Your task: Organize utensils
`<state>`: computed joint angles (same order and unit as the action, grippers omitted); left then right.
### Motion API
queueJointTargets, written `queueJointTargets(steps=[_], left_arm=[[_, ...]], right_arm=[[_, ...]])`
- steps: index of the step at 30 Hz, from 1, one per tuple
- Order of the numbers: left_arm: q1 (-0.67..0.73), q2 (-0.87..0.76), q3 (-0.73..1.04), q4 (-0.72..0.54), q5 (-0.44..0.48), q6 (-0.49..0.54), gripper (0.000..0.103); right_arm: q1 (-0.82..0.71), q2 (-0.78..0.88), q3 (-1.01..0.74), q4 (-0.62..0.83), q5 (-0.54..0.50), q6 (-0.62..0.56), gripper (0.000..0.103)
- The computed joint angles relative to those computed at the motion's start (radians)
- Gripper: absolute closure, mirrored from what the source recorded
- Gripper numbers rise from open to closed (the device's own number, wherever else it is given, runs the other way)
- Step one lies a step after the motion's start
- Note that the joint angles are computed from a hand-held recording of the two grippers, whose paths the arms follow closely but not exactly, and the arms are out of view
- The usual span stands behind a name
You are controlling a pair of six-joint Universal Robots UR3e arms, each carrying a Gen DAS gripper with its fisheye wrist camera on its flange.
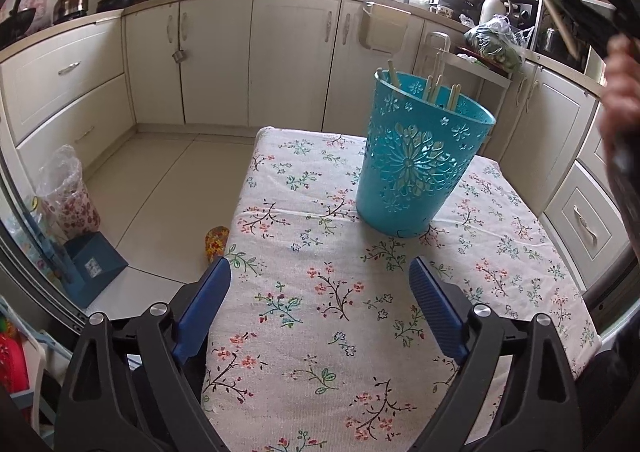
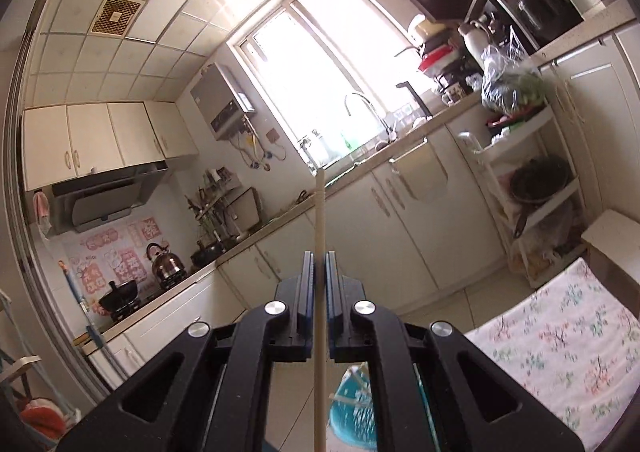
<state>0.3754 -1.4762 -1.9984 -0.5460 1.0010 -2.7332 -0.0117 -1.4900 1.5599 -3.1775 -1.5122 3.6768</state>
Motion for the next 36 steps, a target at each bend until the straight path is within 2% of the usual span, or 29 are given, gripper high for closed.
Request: queueJointTargets(steps=[8, 16, 20, 22, 25, 30, 32, 34, 35, 36], left_arm=[[-0.005, -0.055, 0.028, -0.006, 0.001, -0.021, 0.016], [-0.004, -0.072, 0.045, -0.020, -0.011, -0.029, 0.016], [-0.002, -0.068, 0.048, -0.031, -0.009, -0.030, 0.016], [0.001, -0.058, 0.045, -0.035, -0.011, -0.030, 0.016], [0.015, -0.026, 0.041, -0.057, -0.025, -0.022, 0.016], [0.049, 0.049, 0.037, -0.118, -0.054, 0.007, 0.015], [0.069, 0.081, 0.049, -0.174, -0.073, 0.035, 0.013], [0.097, 0.127, 0.067, -0.250, -0.093, 0.070, 0.009], [0.113, 0.152, 0.073, -0.282, -0.102, 0.086, 0.008], [0.133, 0.187, 0.085, -0.332, -0.111, 0.110, 0.008]], right_arm=[[0.065, 0.206, -0.155, 0.030, -0.114, -0.071, 0.097], [0.112, 0.264, -0.171, 0.074, -0.225, -0.095, 0.097], [0.158, 0.291, -0.159, 0.054, -0.304, -0.153, 0.097], [0.171, 0.295, -0.134, 0.044, -0.333, -0.182, 0.097], [0.165, 0.262, -0.072, 0.042, -0.323, -0.183, 0.097], [0.165, 0.108, 0.084, 0.063, -0.284, -0.204, 0.096], [0.168, -0.006, 0.179, 0.101, -0.258, -0.190, 0.091], [0.187, -0.114, 0.254, 0.152, -0.266, -0.154, 0.067], [0.202, -0.155, 0.276, 0.183, -0.281, -0.136, 0.060], [0.230, -0.232, 0.306, 0.257, -0.306, -0.109, 0.045]])
